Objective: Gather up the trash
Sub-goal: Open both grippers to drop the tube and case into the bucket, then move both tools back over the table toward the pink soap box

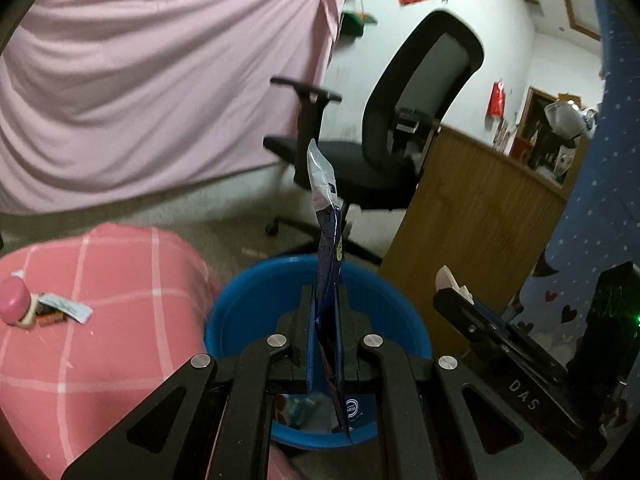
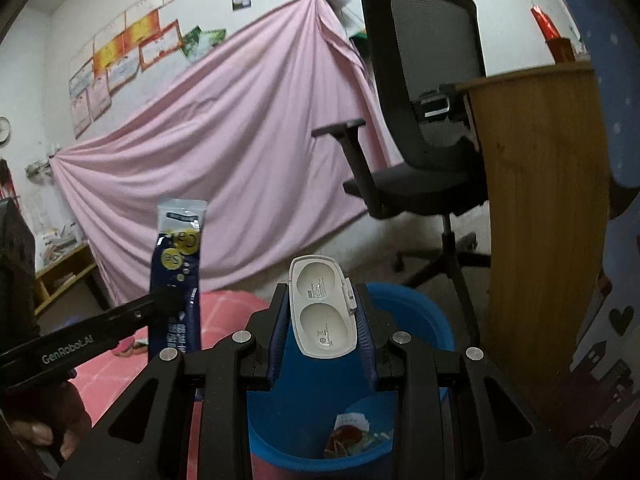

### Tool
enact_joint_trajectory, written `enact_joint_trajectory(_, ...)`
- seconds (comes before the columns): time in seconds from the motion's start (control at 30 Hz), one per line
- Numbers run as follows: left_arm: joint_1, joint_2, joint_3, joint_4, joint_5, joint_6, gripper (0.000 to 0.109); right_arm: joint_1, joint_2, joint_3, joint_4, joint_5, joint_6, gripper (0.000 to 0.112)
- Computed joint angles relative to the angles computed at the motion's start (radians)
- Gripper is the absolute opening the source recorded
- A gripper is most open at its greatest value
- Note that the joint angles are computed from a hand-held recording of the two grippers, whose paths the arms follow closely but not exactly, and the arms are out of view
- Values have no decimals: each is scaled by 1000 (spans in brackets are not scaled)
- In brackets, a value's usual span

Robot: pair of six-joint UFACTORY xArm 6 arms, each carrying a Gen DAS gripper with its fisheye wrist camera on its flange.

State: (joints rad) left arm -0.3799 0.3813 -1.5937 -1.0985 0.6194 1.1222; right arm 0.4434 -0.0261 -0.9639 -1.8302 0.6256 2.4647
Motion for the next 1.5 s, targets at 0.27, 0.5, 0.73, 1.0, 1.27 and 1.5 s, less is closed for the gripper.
enact_joint_trajectory(0.27,6,35,-30,112,23,-107,9,-34,55,-38,33,-79,-13,29)
enact_joint_trajectory(0.5,19,65,-66,156,48,-183,27,-49,71,-52,65,-119,-43,30)
enact_joint_trajectory(0.73,42,55,-55,129,29,-171,35,-54,72,-53,71,-127,-52,38)
enact_joint_trajectory(1.0,89,-7,2,-33,-19,-32,74,-33,61,-70,58,-87,-53,53)
enact_joint_trajectory(1.27,148,-68,61,-409,-159,326,101,36,79,-137,12,15,-61,91)
enact_joint_trajectory(1.5,238,-62,47,-573,-158,491,101,112,136,-224,-112,131,-39,103)
